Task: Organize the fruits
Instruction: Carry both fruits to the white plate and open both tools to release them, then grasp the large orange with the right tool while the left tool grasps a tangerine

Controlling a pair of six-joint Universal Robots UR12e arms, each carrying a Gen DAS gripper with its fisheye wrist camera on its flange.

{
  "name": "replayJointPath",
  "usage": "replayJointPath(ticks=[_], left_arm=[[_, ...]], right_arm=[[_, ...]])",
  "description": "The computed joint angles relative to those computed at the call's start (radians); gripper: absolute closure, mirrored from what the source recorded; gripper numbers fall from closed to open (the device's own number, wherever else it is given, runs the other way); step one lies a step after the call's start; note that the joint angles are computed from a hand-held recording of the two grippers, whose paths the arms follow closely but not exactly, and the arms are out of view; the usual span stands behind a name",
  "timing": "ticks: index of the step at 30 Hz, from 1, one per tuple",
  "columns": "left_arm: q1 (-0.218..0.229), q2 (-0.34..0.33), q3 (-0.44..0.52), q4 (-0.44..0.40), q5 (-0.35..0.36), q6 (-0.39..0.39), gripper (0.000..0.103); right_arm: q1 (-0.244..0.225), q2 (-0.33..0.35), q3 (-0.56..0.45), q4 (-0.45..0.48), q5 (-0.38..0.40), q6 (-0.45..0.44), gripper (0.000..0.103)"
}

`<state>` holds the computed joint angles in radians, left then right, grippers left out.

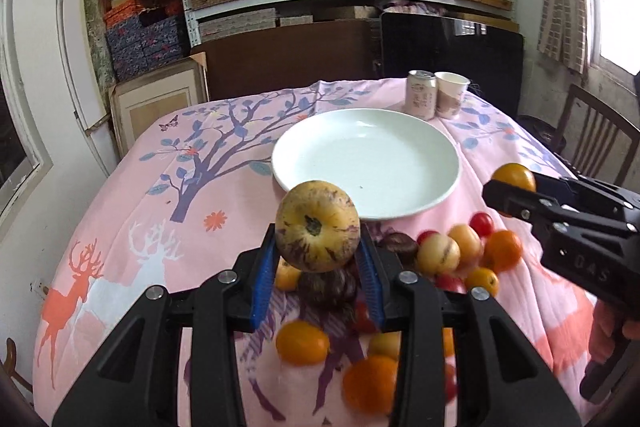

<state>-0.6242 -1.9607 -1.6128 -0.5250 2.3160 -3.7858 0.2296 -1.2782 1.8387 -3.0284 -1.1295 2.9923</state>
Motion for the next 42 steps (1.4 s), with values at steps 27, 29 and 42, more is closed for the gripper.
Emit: replayJointPath(ticks=[27,29,42], left_arm=[[0.101,-0.109,0.105,-0.067,-0.019,-0.03,0.027],[0.101,-0.099,0.083,-0.017,-0.007,-0.03,0.013],[0.055,-0.047,0.019,-0.042,0.071,-0.021,0.005]], right_arm=[[0.05,0.169,-0.173,0.033,-0.075,-0.142,0.036],[0.041,0.168,-0.169,0.006,-0.063,-0.133,0.023],[0.015,0.121,-0.135,0.08,-0.022,-0.083,0.008]])
